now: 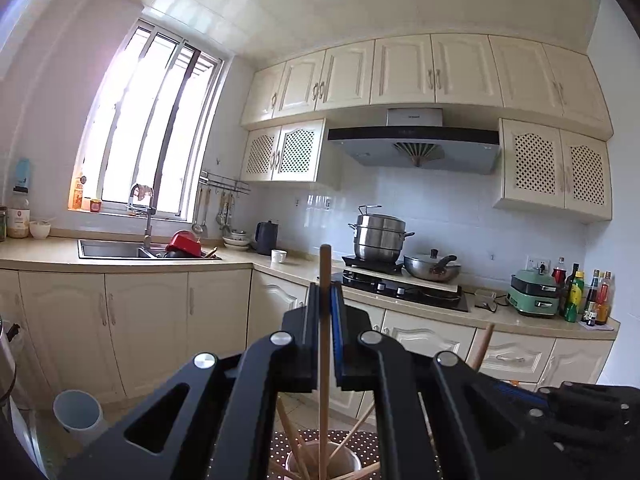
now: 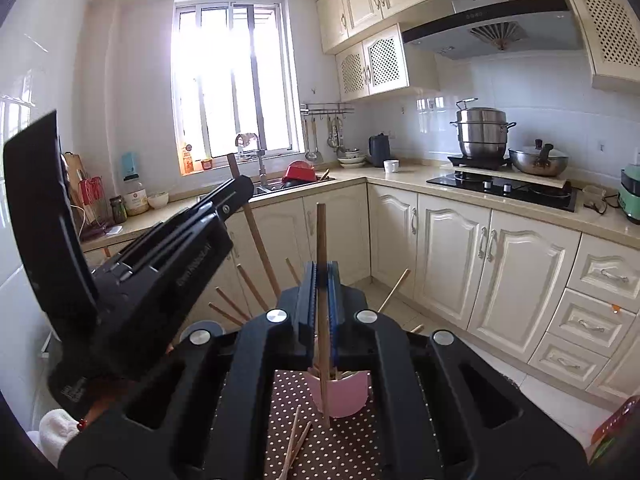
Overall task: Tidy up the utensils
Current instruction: 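Lower the chopsticks into the pink cup and open both grippers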
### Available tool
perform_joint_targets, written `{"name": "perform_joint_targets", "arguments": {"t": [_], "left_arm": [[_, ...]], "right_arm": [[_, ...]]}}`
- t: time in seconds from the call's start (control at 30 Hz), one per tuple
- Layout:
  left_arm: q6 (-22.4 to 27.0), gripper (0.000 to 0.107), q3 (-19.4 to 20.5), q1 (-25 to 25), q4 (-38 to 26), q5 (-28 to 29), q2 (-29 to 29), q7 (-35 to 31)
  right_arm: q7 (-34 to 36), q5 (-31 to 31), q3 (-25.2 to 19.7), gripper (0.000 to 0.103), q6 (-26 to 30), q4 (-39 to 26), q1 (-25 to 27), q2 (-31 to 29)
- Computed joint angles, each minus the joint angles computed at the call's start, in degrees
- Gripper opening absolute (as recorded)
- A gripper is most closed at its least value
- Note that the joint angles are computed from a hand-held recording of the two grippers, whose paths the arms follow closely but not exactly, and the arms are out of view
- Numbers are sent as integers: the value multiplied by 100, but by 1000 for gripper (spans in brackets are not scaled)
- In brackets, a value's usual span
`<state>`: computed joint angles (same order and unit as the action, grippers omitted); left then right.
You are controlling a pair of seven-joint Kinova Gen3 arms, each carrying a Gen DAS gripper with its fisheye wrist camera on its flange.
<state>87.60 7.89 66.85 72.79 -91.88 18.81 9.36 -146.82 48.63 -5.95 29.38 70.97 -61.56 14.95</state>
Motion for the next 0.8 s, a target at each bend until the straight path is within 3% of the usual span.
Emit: {"name": "perform_joint_targets", "arguments": {"t": [0.33, 0.53, 0.63, 0.8], "left_arm": [[-142, 6, 20, -160, 315, 197, -6, 214], [-494, 8, 218, -391, 683, 465, -253, 397], [-477, 32, 317, -439, 798, 574, -354, 505], [-300, 33, 463, -470, 793, 737, -420, 356]], "right_arm": [[-248, 245, 72, 5, -12, -15, -26, 31], [-327, 335, 71, 5, -51, -24, -48, 29], [-324, 362, 66, 5, -64, -90, -62, 56], [-347, 386, 113, 5, -134, -204, -119, 125]]}}
